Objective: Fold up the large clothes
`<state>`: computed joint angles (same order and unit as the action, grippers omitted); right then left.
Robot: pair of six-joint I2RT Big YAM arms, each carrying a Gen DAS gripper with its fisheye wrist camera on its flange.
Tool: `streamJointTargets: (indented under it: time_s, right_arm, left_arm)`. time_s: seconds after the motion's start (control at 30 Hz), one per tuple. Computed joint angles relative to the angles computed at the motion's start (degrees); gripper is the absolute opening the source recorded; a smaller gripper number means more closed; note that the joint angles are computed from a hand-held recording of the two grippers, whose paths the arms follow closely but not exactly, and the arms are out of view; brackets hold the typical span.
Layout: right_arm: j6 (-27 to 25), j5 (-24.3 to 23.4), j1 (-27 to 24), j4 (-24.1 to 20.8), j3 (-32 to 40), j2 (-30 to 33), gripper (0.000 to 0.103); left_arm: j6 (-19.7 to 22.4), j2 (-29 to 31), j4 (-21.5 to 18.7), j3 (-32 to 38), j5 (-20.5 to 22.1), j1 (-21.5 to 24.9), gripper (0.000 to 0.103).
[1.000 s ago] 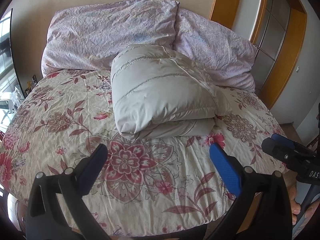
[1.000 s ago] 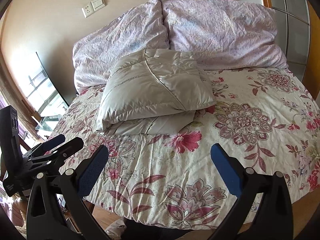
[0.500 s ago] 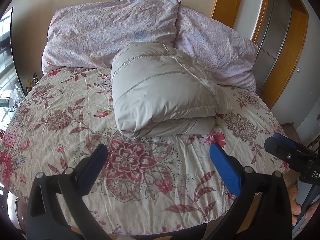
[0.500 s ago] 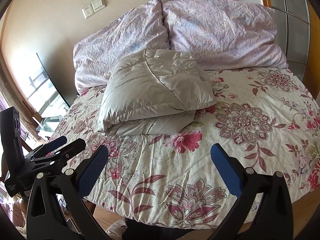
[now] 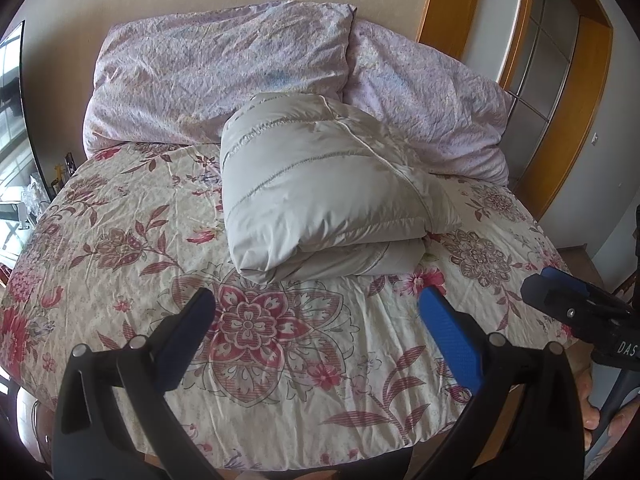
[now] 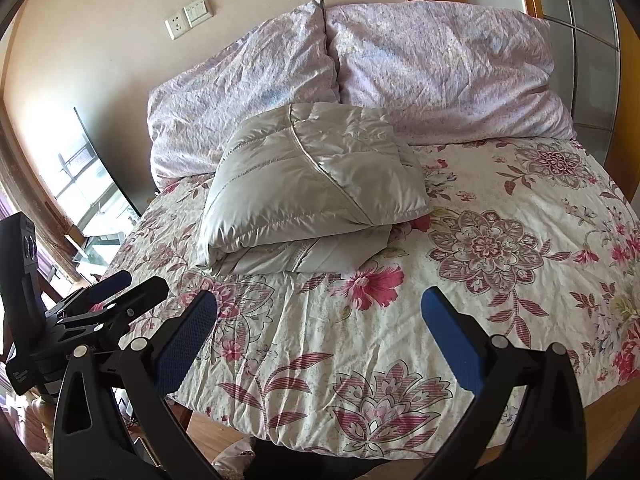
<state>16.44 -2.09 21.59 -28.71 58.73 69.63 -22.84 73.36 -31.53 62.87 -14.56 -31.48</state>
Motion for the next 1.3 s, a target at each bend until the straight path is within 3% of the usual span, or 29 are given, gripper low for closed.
streamJointTargets:
  time_s: [1.3]
  right_arm:
    - [-1.0,-0.5,-0.5,0.0,0.6,1.4,0.102]
  left_arm:
    - [0.2,1.0,0.4,0.0,1.5,1.4,0.101]
